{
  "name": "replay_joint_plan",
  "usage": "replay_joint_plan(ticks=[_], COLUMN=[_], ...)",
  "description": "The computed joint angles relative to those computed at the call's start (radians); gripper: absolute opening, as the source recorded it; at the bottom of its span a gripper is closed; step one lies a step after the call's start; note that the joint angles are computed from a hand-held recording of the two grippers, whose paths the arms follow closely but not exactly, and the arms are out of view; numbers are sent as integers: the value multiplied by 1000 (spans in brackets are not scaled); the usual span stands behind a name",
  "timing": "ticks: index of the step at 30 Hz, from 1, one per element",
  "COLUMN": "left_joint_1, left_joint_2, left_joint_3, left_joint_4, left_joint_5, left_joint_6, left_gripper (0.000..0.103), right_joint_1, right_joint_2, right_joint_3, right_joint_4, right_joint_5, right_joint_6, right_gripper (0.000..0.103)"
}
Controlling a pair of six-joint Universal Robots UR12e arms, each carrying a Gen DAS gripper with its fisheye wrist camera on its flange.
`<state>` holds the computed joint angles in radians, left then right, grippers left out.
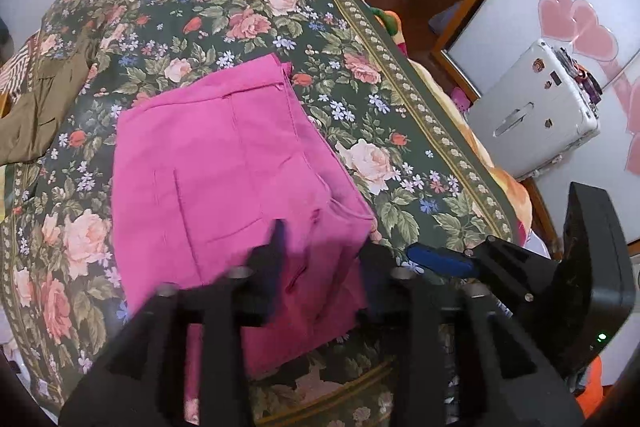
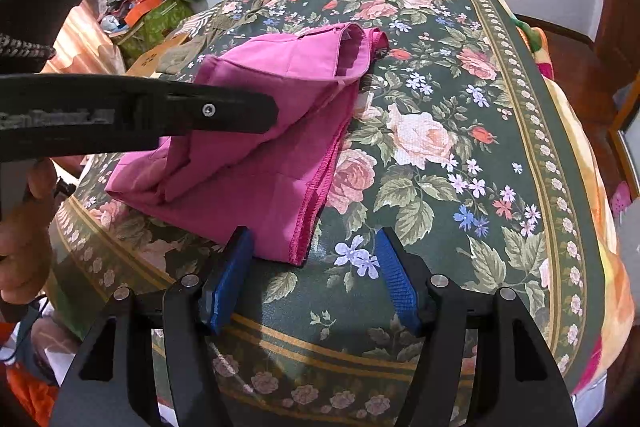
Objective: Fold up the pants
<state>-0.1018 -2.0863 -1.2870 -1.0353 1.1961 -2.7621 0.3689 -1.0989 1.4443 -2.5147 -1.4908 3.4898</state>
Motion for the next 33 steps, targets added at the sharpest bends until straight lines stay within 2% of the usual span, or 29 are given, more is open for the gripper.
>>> replay_joint_plan(ticks=[1, 2, 4, 8, 12, 18, 24, 27, 29, 31, 33], left_joint_1=[4, 9, 20, 39, 51, 64, 55, 49, 47, 48, 49], left_joint_2=[7, 15, 30, 40, 20, -54, -127, -170, -198, -245, -298], left_joint_3=[-7, -16, -31, -33, -10, 83, 165, 222, 268, 353, 435], left_joint_4=[13, 33, 68, 126, 177, 145, 115, 71, 11, -119, -221], left_joint_5=[-11, -21, -43, -18, 67, 170, 252, 242, 218, 168, 142], left_joint_6=[-2, -8, -16, -48, -63, -61, -18, 34, 62, 91, 75], left_gripper=[62, 68, 72, 75, 76, 76, 76, 76, 76, 76, 76], right_joint_1=[0, 1, 4, 2, -1, 3, 5, -2, -13, -21, -23], right_joint_2=[0, -2, -6, -20, -25, 3, 49, 56, 48, 43, 44], right_joint_3=[-1, -1, 3, 10, 2, -45, -88, -79, -52, -41, -37], right_joint_4=[2, 4, -11, -45, -86, -104, -26, 6, -31, -41, -47], right_joint_5=[-2, -10, -40, -83, -99, -85, -48, -21, 15, 27, 29], right_joint_6=[3, 7, 19, 50, 67, 49, 40, 44, 63, 62, 55], right_gripper=[60, 60, 60, 60, 60, 60, 60, 60, 60, 62, 67])
